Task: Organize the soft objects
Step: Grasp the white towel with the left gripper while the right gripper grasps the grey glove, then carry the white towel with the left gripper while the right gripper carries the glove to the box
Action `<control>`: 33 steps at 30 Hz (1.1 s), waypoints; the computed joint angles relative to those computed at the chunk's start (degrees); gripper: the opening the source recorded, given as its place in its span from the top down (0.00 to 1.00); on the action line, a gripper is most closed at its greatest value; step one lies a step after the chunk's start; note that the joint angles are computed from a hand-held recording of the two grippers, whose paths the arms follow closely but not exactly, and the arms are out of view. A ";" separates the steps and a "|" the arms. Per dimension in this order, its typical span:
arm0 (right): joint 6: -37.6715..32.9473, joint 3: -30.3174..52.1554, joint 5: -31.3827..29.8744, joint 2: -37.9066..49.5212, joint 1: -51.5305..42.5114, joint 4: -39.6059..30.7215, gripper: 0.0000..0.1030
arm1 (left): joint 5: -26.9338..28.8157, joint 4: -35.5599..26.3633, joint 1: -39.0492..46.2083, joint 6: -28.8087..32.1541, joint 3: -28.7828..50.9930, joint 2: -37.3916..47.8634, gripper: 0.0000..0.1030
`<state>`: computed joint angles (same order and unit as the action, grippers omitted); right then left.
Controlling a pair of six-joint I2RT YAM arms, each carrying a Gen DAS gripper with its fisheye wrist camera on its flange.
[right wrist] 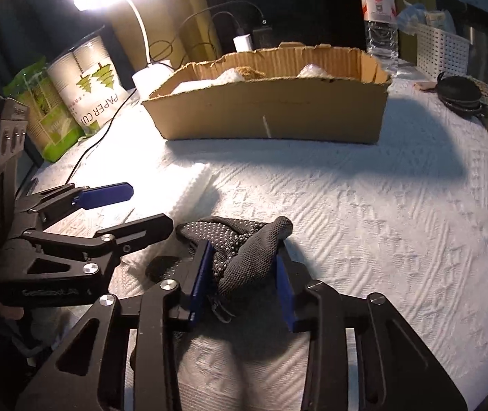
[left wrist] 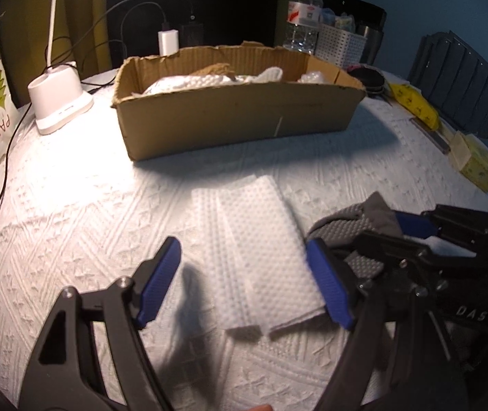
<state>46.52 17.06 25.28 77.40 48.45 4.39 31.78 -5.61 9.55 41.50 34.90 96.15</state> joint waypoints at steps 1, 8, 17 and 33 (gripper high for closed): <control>0.13 -0.51 0.49 -1.19 0.07 -0.71 0.67 | -0.59 0.14 -0.50 -0.25 0.06 0.21 0.25; 3.26 -6.48 3.81 -17.62 -1.49 -11.17 0.68 | -2.84 0.52 -3.05 -1.32 -0.08 0.89 0.25; 3.83 -9.72 4.96 -33.92 -4.93 -23.09 0.68 | -2.20 1.88 -3.35 0.82 -1.78 -0.26 0.49; 2.51 -2.29 9.53 -31.79 -1.06 -28.17 0.68 | 10.33 -10.59 2.90 6.48 1.59 -6.92 0.78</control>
<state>49.03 14.77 34.81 45.61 47.39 -23.78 42.10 -16.20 12.45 47.98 36.49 89.22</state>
